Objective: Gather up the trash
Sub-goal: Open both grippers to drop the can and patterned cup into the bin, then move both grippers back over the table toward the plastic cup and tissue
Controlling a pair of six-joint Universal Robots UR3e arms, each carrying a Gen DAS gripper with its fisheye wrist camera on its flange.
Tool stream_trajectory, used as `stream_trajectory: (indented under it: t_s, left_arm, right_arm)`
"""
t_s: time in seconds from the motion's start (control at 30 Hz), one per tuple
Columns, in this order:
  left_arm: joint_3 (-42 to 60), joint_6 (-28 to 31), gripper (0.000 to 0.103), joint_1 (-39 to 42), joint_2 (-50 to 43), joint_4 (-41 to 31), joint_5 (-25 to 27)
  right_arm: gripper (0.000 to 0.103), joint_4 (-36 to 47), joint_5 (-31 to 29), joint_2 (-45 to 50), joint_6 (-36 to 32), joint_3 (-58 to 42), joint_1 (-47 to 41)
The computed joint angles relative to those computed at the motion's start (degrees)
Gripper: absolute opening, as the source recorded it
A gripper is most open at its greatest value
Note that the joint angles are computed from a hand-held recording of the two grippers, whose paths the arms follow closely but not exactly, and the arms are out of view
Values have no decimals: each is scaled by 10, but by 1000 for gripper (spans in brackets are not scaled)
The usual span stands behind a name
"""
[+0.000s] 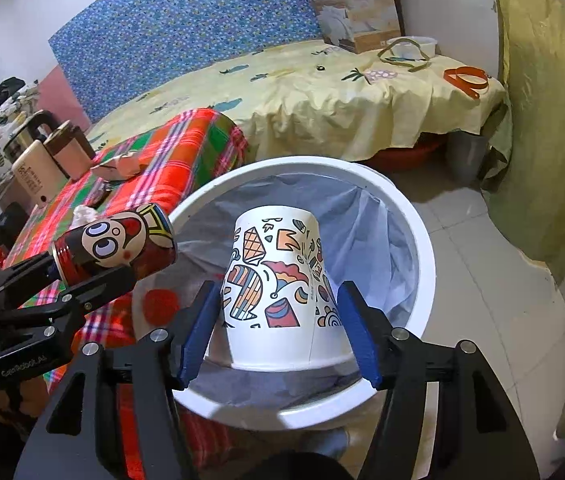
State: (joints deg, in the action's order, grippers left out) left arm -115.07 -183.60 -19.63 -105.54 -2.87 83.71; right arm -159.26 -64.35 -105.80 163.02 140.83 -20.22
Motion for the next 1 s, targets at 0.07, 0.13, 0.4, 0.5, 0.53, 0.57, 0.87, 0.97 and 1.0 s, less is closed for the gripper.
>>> stream_trajectory:
  t_s: [0.07,0.13,0.4,0.5,0.53,0.57,0.87,0.97,1.0]
  left_arm:
    - [12,0,54,-1,-11,-5,-4]
    - [20,-1,54,-1,-20,-8,-5]
    - [34,-3,54,3,-36,-21,-11]
    - [32,-4,55,5,-34,-21,-11]
    - [29,-5,55,5,-31,-18,-9]
    - [25,-5,55,5,-29,-14,-8]
    - [-19,-8,57,12,9,10,-9]
    - [-38,-15,57,13,31,12,-6]
    - [-47,-15,57,16,41,12,-7]
  right_arm:
    - [65,-2,-5,14,2,-7,1]
    - [66,-1,-16,31,6,-18,6]
    - [67,2,-14,42,3,-22,2]
    - [67,1,-9,35,6,-18,-3]
    - [67,3,-8,28,5,-14,-5]
    - [67,2,-8,26,7,-14,-5]
    - [67,22,4,-25,12,1,-13]
    - [67,33,7,-48,11,8,-12]
    - [67,33,6,-50,14,8,-8]
